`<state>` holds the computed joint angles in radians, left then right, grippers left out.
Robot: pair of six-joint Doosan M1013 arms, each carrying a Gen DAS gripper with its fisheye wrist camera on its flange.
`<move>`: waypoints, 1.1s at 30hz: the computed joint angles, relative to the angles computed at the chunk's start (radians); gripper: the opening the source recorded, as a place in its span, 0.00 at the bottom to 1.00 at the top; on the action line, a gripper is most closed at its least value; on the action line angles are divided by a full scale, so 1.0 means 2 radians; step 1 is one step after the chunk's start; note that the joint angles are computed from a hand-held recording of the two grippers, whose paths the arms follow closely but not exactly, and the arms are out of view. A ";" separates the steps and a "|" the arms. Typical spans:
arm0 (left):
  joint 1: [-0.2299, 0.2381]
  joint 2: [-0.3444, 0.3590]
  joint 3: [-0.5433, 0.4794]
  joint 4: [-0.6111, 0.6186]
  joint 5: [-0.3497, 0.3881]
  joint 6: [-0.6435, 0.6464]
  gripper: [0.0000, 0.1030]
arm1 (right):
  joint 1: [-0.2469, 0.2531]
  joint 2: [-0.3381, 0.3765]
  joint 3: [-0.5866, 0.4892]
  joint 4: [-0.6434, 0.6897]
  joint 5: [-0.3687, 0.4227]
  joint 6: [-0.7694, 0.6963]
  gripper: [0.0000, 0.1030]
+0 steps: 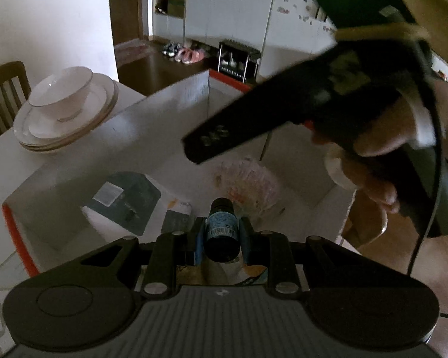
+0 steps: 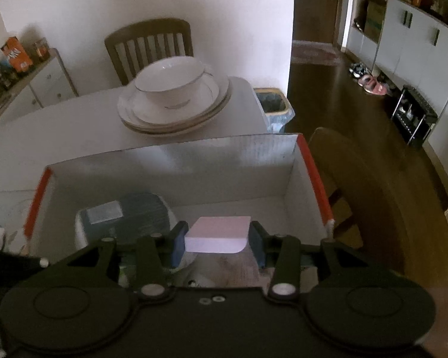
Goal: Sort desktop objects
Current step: 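Drop the sticky-note pad from right tool while left tool releases bottle into box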
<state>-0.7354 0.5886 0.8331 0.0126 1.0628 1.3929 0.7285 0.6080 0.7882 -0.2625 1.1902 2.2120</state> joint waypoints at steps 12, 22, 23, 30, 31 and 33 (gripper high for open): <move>0.003 0.024 -0.030 -0.005 0.059 0.005 0.22 | -0.012 0.044 -0.056 0.036 0.059 -0.027 0.42; 0.008 0.051 -0.077 -0.026 0.120 0.018 0.22 | -0.016 0.060 -0.075 0.055 0.092 -0.034 0.43; 0.008 0.053 -0.081 -0.026 0.124 0.019 0.22 | -0.017 0.061 -0.076 0.058 0.093 -0.036 0.43; 0.004 0.048 -0.075 -0.011 0.115 0.021 0.22 | -0.018 0.065 -0.086 0.057 0.106 -0.034 0.51; 0.003 0.047 -0.071 -0.009 0.109 0.019 0.22 | -0.018 0.065 -0.085 0.057 0.106 -0.033 0.54; 0.003 0.043 -0.065 -0.007 0.101 0.012 0.22 | -0.018 0.061 -0.080 0.059 0.101 -0.031 0.55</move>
<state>-0.7297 0.6751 0.7031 -0.0017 1.2644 1.4167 0.6930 0.7305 0.6276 -0.1438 1.3927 2.1495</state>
